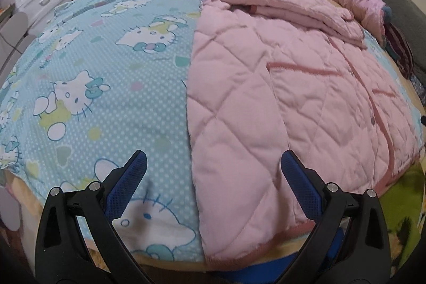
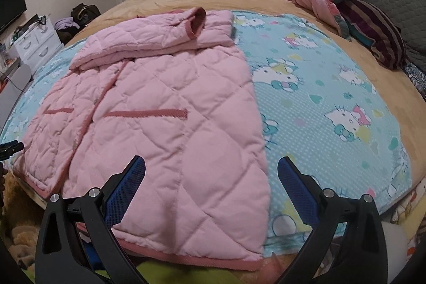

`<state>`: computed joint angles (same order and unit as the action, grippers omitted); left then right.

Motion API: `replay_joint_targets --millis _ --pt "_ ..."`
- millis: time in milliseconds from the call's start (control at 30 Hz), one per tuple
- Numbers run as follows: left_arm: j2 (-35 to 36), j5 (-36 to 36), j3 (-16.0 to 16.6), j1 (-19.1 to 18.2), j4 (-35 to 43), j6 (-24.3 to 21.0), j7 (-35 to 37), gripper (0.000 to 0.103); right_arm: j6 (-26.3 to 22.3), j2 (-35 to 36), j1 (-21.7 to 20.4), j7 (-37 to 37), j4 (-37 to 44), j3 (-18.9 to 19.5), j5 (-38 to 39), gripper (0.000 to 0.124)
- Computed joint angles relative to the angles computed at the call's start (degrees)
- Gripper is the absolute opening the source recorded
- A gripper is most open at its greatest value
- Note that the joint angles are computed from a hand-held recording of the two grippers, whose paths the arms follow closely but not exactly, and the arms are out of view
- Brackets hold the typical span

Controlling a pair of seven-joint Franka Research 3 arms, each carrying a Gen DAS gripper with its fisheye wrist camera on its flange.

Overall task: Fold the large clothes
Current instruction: 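Move both tools down to the ribbed hem of the jacket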

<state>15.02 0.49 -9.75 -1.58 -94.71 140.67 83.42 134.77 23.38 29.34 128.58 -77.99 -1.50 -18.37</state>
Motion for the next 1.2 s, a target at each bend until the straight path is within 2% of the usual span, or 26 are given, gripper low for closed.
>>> replay_joint_targets --millis 167,300,500,633,733,833,967,1033,1067,1167,1200 --pt "0.0 -5.3 -1.6 0.9 -0.5 -2.5 4.4 0.094 1.2 -2.2 -1.5 -2.8 -3.8 1.6 4.0 0.099" --pt "0.3 -4.6 -1.4 -0.1 -0.9 -3.4 4.8 0.094 0.8 -3.4 -2.8 -6.0 -6.0 3.0 8.1 0.099" --pt "0.8 -8.4 -1.7 0.7 -1.3 -3.0 6.0 0.095 -0.3 -3.0 -5.3 -13.4 -6.5 5.2 17.2 0.099" --pt "0.8 -9.9 -1.9 1.0 -1.7 -2.4 7.2 0.095 -0.8 -3.1 -5.8 -15.1 -7.4 5.1 20.4 0.099" --pt "0.8 -10.7 -2.0 1.3 -2.0 -1.9 7.9 0.095 -1.2 -3.6 -5.9 -13.9 -8.8 4.4 21.1 0.099" --pt "0.6 -11.0 -1.9 1.4 -2.2 -1.6 8.3 0.095 1.3 -4.5 -8.0 -16.0 -11.9 5.6 27.0 0.099" --pt "1.3 -11.5 -2.0 1.5 -1.6 -1.4 8.7 0.095 3.5 -5.0 -8.3 -19.0 -13.2 6.5 30.0 0.098" --pt "1.6 -11.8 -2.0 1.6 -1.3 -1.3 8.7 0.095 3.0 -4.5 -7.4 -19.3 -12.4 6.1 28.4 0.097" --pt "1.9 -11.9 -2.0 1.5 -1.0 -1.2 8.4 0.095 3.0 -4.4 -7.0 -19.3 -12.2 5.9 27.8 0.096" --pt "2.4 -11.6 -2.1 1.4 -0.6 -0.5 8.0 0.094 6.4 -5.8 -7.2 -19.7 -14.6 6.0 28.9 0.078" --pt "2.5 -12.1 -2.4 1.6 -0.7 -0.1 8.5 0.094 8.6 -6.9 -7.1 -19.5 -16.2 5.9 29.0 0.065"
